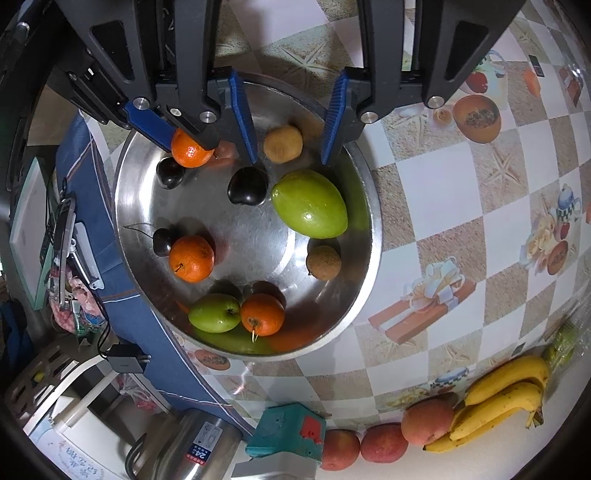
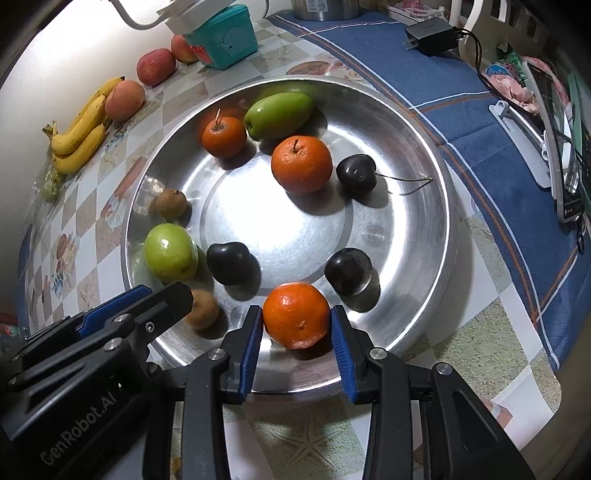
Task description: Organize fruits
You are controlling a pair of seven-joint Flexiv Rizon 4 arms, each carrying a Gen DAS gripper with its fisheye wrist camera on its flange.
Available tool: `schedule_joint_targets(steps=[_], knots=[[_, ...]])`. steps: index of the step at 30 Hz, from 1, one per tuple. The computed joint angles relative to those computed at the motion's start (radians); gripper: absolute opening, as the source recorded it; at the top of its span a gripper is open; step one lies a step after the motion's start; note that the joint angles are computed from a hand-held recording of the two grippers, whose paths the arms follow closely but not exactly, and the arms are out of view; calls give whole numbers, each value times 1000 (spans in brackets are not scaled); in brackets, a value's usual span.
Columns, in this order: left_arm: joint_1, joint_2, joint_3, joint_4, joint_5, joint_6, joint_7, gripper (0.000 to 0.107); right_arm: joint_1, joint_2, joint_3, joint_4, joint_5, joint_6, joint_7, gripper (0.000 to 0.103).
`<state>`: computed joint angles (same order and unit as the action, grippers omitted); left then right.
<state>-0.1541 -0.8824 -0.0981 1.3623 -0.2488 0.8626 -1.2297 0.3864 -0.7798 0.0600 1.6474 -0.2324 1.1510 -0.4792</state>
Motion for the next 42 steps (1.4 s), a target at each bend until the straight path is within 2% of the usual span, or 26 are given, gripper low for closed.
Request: schedule_joint_targets(steps=[8,11,14,17,23,32,33,35,39,41,42], knots=[[-2,23,9,12,11,25,-9,47,18,21,-31,30,-18,38,32,39],[-1,38,13,21,17,50,-12,48,41,35,-65,53,-47,62,64,39],[0,46,22,27,23,71,-22,57,68,50,-106,78,-84,92,107,39],[-7,49,49,24,47,83,-49,58,88,62,-138,96,-119,113,150,39],[-66,29,165,-27,189,105,-163,60,86,66,-143,101,-159,118,181,39],[-61,-5,213,-91,270,60,-316,60,82,57,-140,87,-188,94,184,40],[-59,-7,213,-95,277,57,-328,60,78,55,-135,83,-189,89,179,41],[-51,-16,207,-107,281,42,-345,60,78,51,-134,77,-195,83,175,52],[-56,-34,226,-132,310,16,-394,60,87,49,-148,76,-215,91,176,54],[-60,-43,235,-143,329,9,-418,60,90,47,-153,73,-224,93,176,67],[-55,-46,230,-145,331,7,-423,60,91,45,-154,71,-227,95,176,69]])
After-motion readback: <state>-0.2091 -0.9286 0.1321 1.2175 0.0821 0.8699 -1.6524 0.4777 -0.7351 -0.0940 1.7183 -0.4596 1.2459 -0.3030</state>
